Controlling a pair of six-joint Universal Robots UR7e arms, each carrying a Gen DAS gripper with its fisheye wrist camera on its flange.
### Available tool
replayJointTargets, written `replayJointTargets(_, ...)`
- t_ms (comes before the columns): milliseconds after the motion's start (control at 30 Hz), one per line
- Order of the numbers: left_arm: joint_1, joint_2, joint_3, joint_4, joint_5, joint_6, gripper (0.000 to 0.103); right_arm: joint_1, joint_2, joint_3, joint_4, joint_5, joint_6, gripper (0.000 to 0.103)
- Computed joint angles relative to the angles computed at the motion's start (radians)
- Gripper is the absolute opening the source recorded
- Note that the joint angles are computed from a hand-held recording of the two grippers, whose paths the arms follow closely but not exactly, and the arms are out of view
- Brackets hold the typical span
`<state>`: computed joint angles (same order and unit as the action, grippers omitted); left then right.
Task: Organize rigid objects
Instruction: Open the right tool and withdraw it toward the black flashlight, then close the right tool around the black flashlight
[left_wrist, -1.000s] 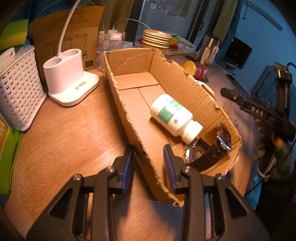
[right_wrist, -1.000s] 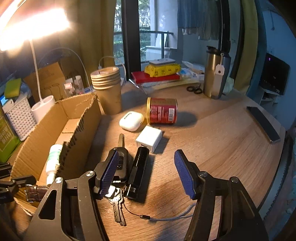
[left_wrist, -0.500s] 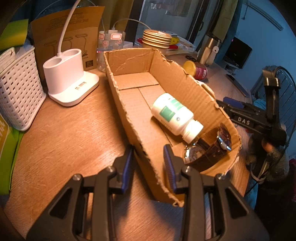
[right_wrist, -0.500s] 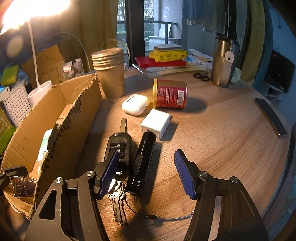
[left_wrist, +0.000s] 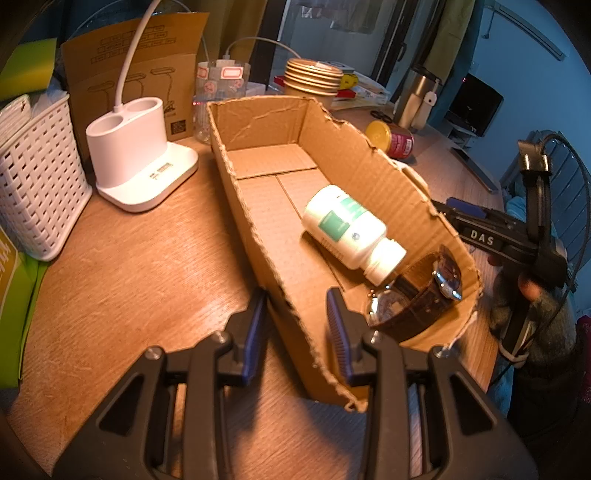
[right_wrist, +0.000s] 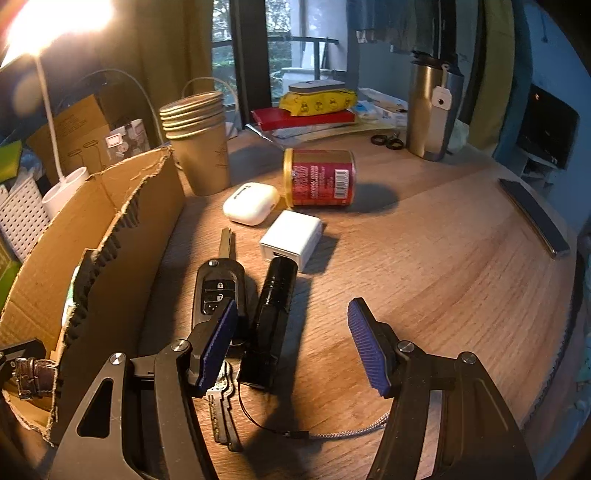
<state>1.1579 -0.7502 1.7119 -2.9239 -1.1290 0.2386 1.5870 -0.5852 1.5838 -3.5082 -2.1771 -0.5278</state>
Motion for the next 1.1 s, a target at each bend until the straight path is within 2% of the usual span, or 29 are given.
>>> replayJointTargets(400,0.000,0.000,0.000,-0.001,0.000,0.001,0.035,0.003,0.009,-0.012,0.014,-0.019,0.000,0.064)
replayJointTargets(533,0.000,0.000,0.001,-0.002,0.001,0.001,0.035,0.002,0.017,-0.031,0.072,-0.047,0.009,0.045)
replayJointTargets(633,-0.001,0.001,0.002,-0.003,0.001,0.000,0.035,0.006,0.025,-0.034,0.059,-0.052,-0.018,0.043)
replayJointTargets(833,-0.001,0.001,0.002,-0.003,0.001,0.001,0.035,0.005,0.020,-0.029,0.062,-0.050,-0.026,0.023)
replayJointTargets(1100,-0.001,0.000,0.002,-0.003,0.001,0.000,0.035,0.005,0.021,-0.027,0.058,-0.047,-0.030,0.022)
